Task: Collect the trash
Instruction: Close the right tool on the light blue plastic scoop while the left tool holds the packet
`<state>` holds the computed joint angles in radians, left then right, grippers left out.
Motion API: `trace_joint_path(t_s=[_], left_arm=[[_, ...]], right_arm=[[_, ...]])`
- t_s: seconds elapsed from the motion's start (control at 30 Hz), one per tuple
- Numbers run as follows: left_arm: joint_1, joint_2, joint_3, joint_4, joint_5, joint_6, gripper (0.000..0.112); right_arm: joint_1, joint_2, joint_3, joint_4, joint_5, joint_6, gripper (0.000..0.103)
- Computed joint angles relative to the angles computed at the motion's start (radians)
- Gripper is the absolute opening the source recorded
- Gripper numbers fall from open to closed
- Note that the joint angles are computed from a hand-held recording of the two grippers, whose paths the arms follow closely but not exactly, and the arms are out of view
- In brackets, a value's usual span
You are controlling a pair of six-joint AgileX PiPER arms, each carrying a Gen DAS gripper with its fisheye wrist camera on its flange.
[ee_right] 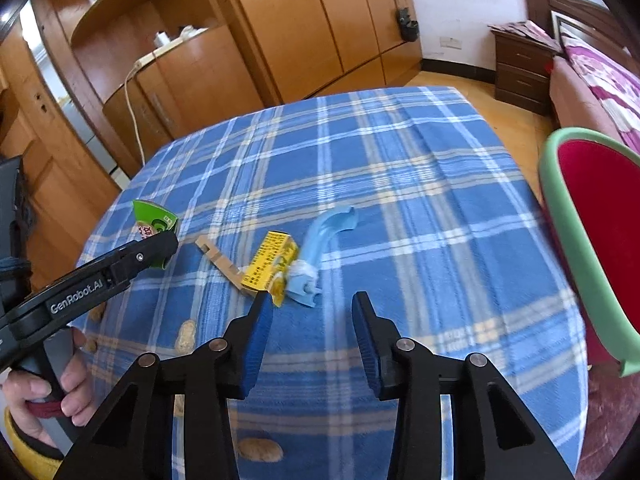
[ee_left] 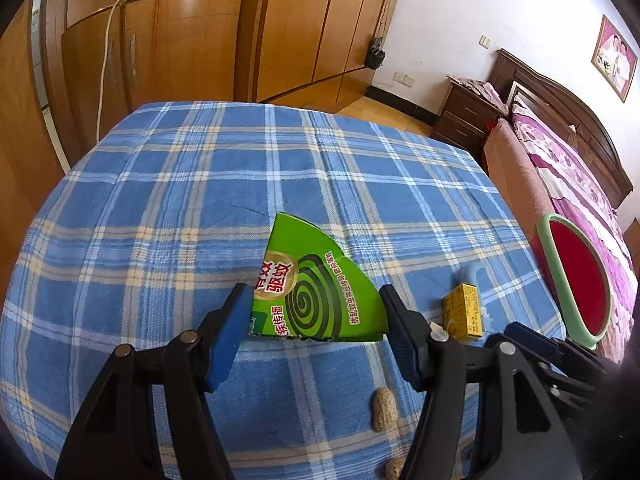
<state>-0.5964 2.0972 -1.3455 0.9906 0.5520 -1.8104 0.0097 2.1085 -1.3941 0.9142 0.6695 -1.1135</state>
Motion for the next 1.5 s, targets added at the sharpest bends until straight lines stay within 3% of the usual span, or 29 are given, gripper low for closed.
trace_joint_path(t_s=[0.3,0.5,1.07,1.5], left_arm=[[0.004,-0.008,0.020,0.031,-0.022,-0.033,0.066],[0.000,-0.016,0.031,0.059,-0.033,-0.051,0.066],[-0.062,-0.010,-0.059,-0.026,0.013,0.062,0.066],[-0.117,0.061,-0.258,-0.190,0.078,0.283,0.066]], right_arm=[[0.060,0.044,-0.063,-0.109,-0.061,0.130,0.034],[0.064,0.054,-0.076,-0.112,-0.071,0.153,0.018],[-0.100,-0.064,0.081,0.118,0.005,-0.053,0.015],[-0.247,-0.151,0.176,0.265,0.079,-0.232,0.015]])
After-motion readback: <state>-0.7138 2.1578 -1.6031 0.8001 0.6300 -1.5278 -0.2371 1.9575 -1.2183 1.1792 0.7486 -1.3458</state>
